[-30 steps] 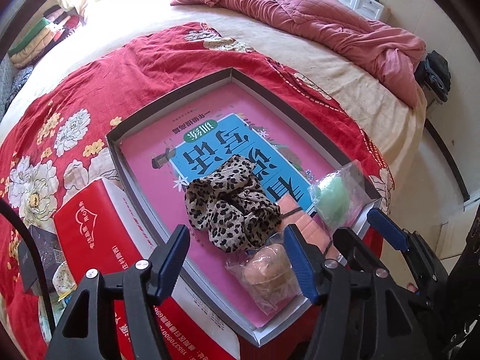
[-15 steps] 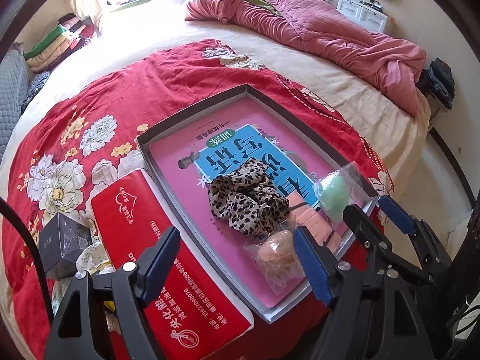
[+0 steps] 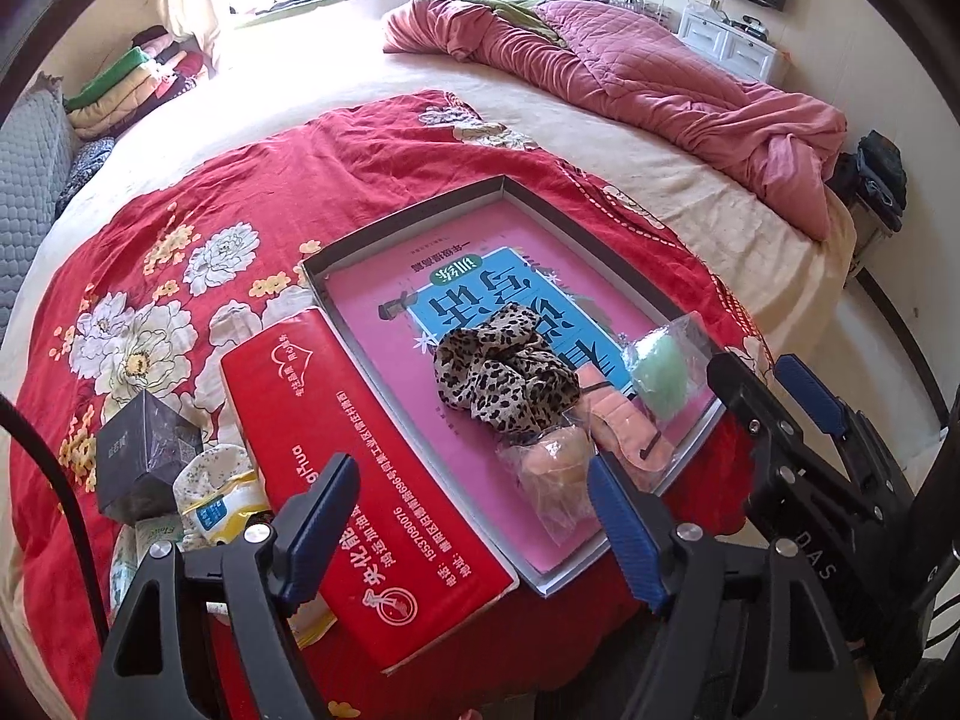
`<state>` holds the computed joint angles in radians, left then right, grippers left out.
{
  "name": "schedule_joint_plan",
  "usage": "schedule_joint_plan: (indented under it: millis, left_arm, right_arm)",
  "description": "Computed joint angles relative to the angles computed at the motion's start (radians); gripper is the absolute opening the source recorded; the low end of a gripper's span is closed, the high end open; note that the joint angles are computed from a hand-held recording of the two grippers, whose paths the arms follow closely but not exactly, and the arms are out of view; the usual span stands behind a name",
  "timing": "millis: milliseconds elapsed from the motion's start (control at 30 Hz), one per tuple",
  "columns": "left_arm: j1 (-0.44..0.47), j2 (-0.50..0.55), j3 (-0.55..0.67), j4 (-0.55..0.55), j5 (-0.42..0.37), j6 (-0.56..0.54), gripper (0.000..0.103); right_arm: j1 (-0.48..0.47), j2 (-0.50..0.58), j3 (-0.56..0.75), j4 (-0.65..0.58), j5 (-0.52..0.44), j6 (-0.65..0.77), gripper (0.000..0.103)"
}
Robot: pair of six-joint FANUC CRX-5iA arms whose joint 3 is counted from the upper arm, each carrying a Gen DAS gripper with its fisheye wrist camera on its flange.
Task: Organize soft objects
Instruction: 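Move both open tools back toward the pile of soft items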
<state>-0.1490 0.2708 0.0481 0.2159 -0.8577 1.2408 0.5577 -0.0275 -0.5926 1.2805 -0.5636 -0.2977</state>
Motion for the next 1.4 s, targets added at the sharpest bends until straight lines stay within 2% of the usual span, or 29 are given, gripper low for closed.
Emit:
schedule_joint_plan:
  millis: [567,800,1233,1400]
  left_arm:
    - [0.058,-0.109,-0.133,0.085,0.058,-0.046,0.078]
    - [0.096,-0.146,-0.188,0.137,0.059,-0.09,0.078]
    - [0.171,-0.213,-0.261,0.191,0.065,-0.115,0.078]
    - [0.194,-0.237,-0.284,0.204,0.072,-0.13,0.078]
  right_arm:
    - [0.088,-0.02,0.033,0.007,-0.142,0.052,0.075]
    - [0.145,-0.013,0.076,-0.011,-0.212,0.151,0.075]
    - [0.205,-0.019,0.123,-0.033,-0.226,0.223,0.075]
    - [0.22,-0.022,0.148,-0.113,-0.172,0.254,0.075]
